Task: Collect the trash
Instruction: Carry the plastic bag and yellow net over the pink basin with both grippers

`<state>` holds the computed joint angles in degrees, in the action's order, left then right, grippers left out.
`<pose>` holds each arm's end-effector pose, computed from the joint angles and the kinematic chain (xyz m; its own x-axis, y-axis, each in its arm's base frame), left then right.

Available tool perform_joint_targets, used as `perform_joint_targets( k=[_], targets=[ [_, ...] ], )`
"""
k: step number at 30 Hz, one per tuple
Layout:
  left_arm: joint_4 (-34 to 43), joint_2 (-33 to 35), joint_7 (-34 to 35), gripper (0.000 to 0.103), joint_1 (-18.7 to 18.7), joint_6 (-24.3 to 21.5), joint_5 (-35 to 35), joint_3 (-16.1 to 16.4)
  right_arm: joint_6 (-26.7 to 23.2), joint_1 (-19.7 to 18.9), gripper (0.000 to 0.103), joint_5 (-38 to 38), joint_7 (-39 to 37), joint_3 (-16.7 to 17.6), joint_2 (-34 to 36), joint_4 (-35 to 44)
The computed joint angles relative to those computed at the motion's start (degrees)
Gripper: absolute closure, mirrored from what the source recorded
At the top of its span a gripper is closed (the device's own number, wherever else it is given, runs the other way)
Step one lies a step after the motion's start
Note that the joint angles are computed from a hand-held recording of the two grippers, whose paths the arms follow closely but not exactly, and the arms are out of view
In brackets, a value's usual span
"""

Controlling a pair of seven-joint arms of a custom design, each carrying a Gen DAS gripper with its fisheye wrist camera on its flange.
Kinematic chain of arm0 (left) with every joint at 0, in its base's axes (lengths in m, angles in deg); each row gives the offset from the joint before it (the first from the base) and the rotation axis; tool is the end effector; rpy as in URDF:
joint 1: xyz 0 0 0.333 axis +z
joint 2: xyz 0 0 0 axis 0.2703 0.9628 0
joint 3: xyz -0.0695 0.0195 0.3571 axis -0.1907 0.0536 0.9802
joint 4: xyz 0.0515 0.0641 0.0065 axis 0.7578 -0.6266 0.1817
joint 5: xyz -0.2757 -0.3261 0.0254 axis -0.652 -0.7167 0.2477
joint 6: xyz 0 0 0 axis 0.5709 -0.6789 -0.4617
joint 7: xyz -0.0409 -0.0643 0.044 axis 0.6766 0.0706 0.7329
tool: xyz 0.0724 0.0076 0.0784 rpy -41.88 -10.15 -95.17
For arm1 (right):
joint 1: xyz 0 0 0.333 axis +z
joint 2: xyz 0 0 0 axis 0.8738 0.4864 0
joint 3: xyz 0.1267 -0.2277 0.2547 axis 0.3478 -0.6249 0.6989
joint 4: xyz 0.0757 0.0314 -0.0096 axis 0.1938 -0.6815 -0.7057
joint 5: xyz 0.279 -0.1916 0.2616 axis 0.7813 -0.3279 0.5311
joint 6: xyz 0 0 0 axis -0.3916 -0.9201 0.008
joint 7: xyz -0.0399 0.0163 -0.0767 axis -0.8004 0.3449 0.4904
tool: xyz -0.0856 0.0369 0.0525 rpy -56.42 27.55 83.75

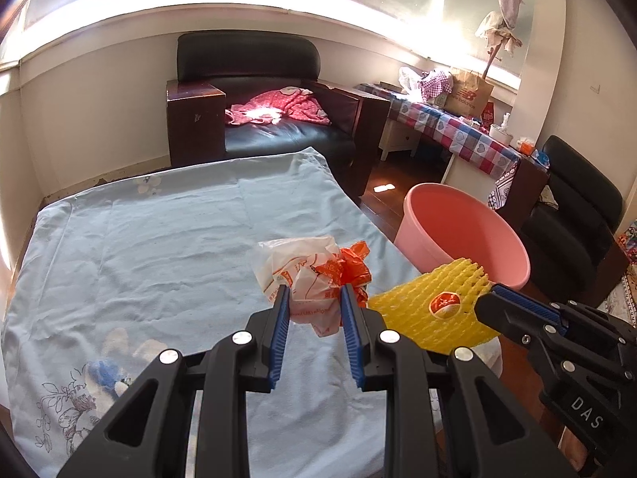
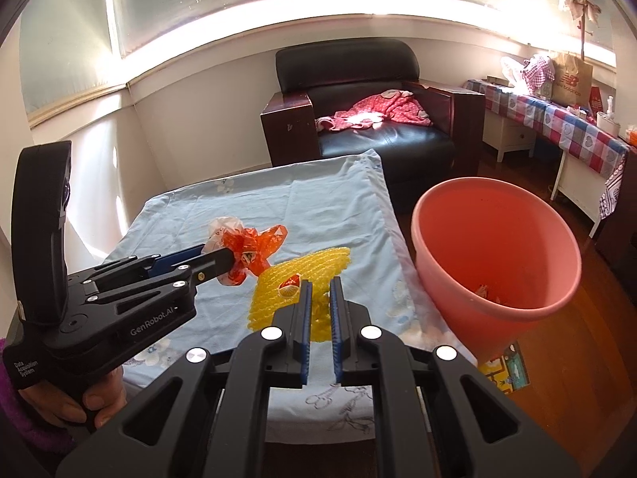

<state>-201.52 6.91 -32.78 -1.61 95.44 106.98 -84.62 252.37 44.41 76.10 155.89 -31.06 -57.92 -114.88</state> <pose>0.4177 -0.3710 0.4639 -0.1957 -0.9687 0.1530 -0.6588 0.0142 -0.7522 0.4334 0.2558 0.4473 0.2317 -0.9592 -0.1621 -0.6248 -0.0190 -0.7805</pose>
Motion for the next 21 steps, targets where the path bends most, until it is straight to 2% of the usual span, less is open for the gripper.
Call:
perform_joint_targets(
  k=[10, 14, 21],
  targets=[
    [2.5, 1.9, 1.2, 0.078, -1.9, 0.5, 1.0, -0.3, 0.7, 0.4, 0.094, 1.0, 1.9, -1.6, -4.5, -3.3],
    [4.2, 3.2, 1.7, 0.078, -2.6, 1.0, 1.3, 0.0, 0.7, -0.5, 0.094, 1.3, 2.6, -1.2, -5.7, -3.9],
    [7.1, 5.5, 1.5, 0.078, -4.1, 1.8, 2.9, 0.9, 0.2, -4.4, 0.094, 0.5, 5.1, 1.4, -7.8, -4.2]
  ],
)
